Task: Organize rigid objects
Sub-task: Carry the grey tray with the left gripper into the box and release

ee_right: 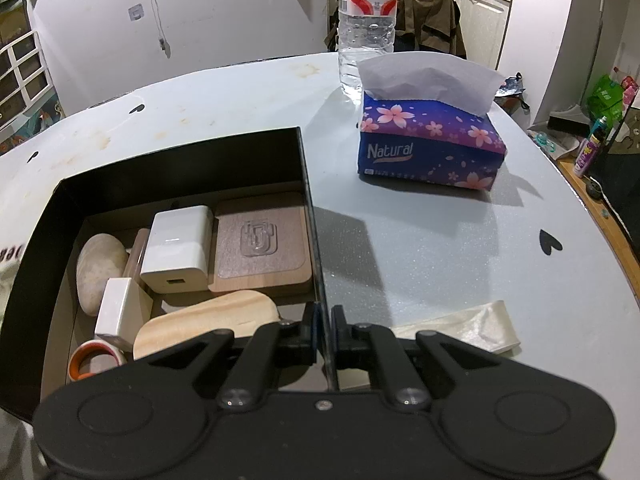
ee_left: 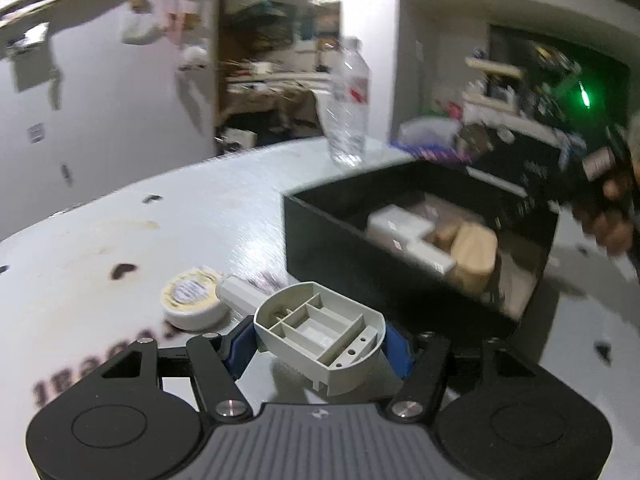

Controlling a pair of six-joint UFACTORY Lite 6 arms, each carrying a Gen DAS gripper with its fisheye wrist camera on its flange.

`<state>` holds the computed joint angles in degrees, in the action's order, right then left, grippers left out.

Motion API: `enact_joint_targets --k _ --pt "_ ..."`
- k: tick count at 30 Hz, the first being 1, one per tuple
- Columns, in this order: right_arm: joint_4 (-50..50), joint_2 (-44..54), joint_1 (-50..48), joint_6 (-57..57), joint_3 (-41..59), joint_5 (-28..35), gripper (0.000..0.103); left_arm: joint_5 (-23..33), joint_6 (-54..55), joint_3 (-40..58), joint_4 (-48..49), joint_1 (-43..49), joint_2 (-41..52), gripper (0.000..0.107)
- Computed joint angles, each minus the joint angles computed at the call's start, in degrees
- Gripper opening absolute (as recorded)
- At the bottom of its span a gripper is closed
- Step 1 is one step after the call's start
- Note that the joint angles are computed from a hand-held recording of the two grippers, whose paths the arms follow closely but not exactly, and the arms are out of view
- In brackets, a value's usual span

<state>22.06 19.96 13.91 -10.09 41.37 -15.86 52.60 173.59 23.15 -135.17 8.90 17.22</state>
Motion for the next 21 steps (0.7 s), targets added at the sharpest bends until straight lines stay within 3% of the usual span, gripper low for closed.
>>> enact_joint_targets --k 8,12,17,21 --pt "-3.07 -0.09 -0.51 2.57 -0.33 -0.26 0.006 -7.94 -16.74 -5.58 1.80 -1.71 -21.15 0.065" --pt "-2.35 -0.01 -0.41 1.98 -0.14 -0.06 0.006 -15.51 -25.34 -7.02 2.06 -8.47 -30.52 0.065" --pt "-1.98 0.04 -0.35 1.74 -0.05 -0.02 0.006 -25.10 -28.64 -5.48 -4.93 -21.51 -31.93 0.065" --pt "-2.10 0.11 -0.30 1.97 -0.08 -0.20 0.006 -29.48 -21.41 -2.32 -21.37 -31.00 -27.68 0.065"
